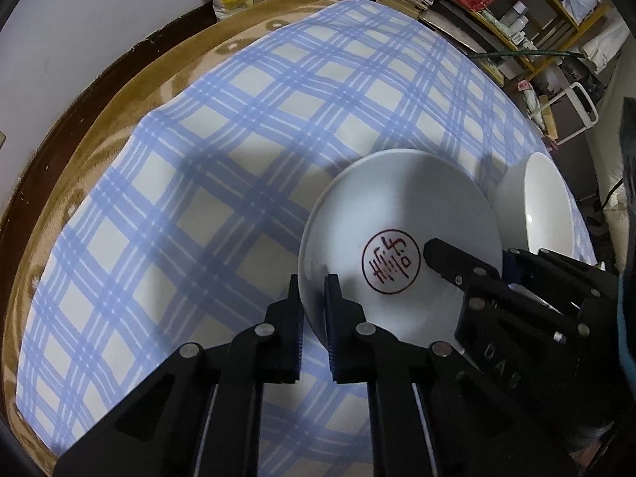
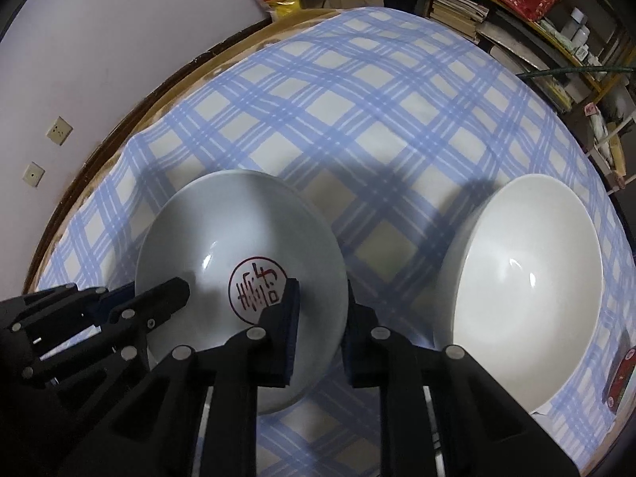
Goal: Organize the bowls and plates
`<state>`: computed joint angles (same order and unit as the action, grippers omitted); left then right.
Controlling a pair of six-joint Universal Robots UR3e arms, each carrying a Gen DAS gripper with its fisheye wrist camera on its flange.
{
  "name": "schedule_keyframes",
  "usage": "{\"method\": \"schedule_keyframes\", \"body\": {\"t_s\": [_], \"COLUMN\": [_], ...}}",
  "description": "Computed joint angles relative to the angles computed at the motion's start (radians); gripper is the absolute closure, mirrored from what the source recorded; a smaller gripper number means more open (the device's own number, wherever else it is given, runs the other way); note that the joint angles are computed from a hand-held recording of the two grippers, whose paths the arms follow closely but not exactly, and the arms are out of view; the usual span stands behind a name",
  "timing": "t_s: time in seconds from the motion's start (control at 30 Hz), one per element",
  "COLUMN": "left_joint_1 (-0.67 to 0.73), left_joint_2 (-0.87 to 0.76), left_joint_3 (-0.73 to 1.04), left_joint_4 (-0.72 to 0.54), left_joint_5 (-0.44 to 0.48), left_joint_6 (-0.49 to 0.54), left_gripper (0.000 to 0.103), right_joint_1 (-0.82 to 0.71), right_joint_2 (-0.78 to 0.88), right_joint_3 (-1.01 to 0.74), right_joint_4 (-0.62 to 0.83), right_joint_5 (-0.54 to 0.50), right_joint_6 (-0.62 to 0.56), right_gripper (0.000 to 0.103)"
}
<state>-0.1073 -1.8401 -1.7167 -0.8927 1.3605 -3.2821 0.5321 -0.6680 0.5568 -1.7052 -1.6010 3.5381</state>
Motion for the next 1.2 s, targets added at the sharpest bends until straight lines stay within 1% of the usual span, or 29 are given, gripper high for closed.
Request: {"method": "schedule_keyframes", "body": {"t_s": [0.07,0.13,0.27,0.37,0.47,0.57,0.9,1.0,1.2], "left_joint_1": [-0.004,-0.009,-0.031,-0.033,-0.039,-0.069,-0.217,-0.254,-0.301], "left_joint_2": [0.022,0.045,0.072,0.098,0.120,0.113,-0.050,-0.112,-0.212], "left_joint_3": [-0.006,-0.007,0.022,0.053,0.097,0.167,0.456,0.540,0.672], "left_joint_4": [-0.008,-0.012,-0.041,-0.081,-0.122,-0.154,-0.245,-0.274,-0.318], "left_joint_5": [0.019,0.039,0.084,0.080,0.072,0.087,0.133,0.152,0.161], "left_joint_6": [-0.005,-0.005,0.005,0.007,0.004,-0.009,-0.080,-0.099,-0.140], "left_gripper": [0.093,0.093,0.093,0.093,0.093,0.093,0.093,0.093,0.093], "right_joint_1": [-0.014,-0.016,0.009,0.013,-0.005,-0.031,-0.139,-0.172,-0.226], "right_joint_2": [-0.041,-0.071,-0.106,-0.145,-0.198,-0.262,-0.480,-0.526,-0.583], "right_joint_3": [0.068,0.109,0.129,0.155,0.201,0.269,0.555,0.623,0.715], "right_joint_4": [-0.041,-0.063,-0.084,-0.100,-0.119,-0.158,-0.270,-0.284,-0.306], "right_joint_5": [0.046,0.068,0.031,0.012,0.024,0.036,0.059,0.067,0.073], "right_joint_6": [0.011,0.003,-0.011,-0.018,-0.014,-0.018,-0.034,-0.052,-0.085], "right_gripper": [0.087,0.088,0.088,0.088,0.088,0.088,0.088,0.088,0.088]}}
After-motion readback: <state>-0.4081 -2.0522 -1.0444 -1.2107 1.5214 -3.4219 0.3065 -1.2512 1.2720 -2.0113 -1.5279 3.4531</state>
